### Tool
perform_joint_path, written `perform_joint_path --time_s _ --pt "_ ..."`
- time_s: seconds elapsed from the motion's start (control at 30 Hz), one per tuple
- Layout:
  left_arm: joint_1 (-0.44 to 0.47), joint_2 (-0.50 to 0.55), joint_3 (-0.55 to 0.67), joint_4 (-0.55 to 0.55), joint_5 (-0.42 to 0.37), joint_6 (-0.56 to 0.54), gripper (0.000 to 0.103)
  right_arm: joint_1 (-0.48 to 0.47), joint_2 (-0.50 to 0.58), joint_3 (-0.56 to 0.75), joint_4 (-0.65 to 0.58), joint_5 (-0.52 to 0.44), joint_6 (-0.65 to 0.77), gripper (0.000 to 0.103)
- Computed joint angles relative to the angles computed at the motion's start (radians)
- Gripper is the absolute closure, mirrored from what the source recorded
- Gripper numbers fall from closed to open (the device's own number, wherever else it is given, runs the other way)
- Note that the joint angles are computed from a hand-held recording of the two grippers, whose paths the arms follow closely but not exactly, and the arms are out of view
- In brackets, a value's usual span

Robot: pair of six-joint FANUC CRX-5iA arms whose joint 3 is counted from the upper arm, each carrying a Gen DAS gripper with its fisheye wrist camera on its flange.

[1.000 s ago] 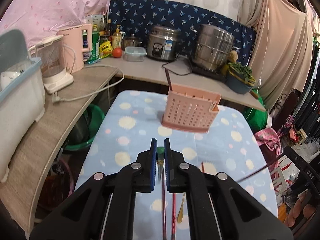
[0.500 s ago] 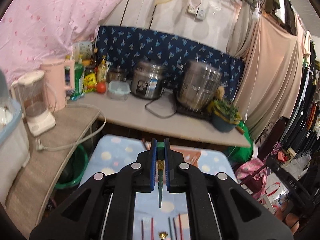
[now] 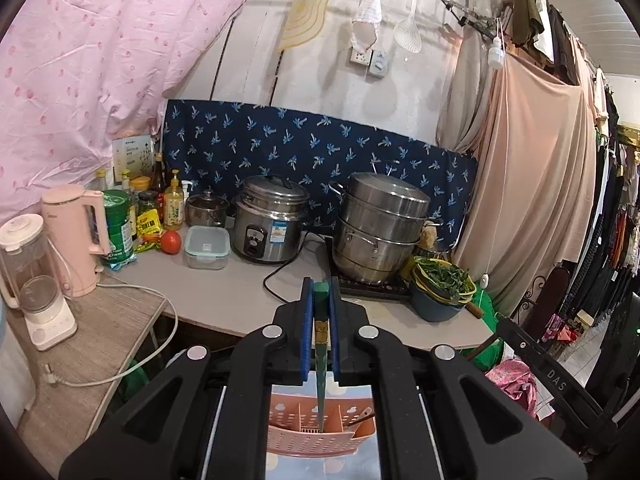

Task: Organize utensils
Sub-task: 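Lift both chopsticks, carry them into the pink basket and open both grippers, then withdraw both open grippers from the basket back over the utensils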

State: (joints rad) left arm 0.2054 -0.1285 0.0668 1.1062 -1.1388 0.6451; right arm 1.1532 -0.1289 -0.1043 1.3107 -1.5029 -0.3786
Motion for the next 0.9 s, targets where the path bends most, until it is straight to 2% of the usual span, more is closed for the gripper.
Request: perform_joint_path --time_s 0.3,0.5,0.67,0.73,0.8,0.9 --pt "-0.106 0.034 -0.046 -0.140 0.113 -0.002 0.096 -0.077 -0.008 -0.080 -0.138 0.123 -0.029 0.096" --pt "-0.126 0.064 -0.063 -0.208 0.116 0.017 0.096 -0.094 0.000 -0.105 -0.199 0.180 -0.020 0.096" --pt "-0.126 0.063 -0.082 -0.231 0.113 0.013 0.096 -0.099 0.015 -0.102 -0.228 0.185 -0.002 0.095" --pt "-0.128 0.059 -0.089 -0.242 0.117 0.010 0.090 -0.096 0.018 -0.104 -0.227 0.178 -0.010 0.092" --pt "-0.126 0.057 -0.094 -0.246 0.118 0.008 0.074 -0.089 0.021 -0.101 -0.225 0.163 -0.014 0.087" --pt "-0.120 0.041 -0.112 -0.244 0.128 0.003 0.069 -0.076 0.021 -0.099 -0.216 0.143 -0.021 0.078"
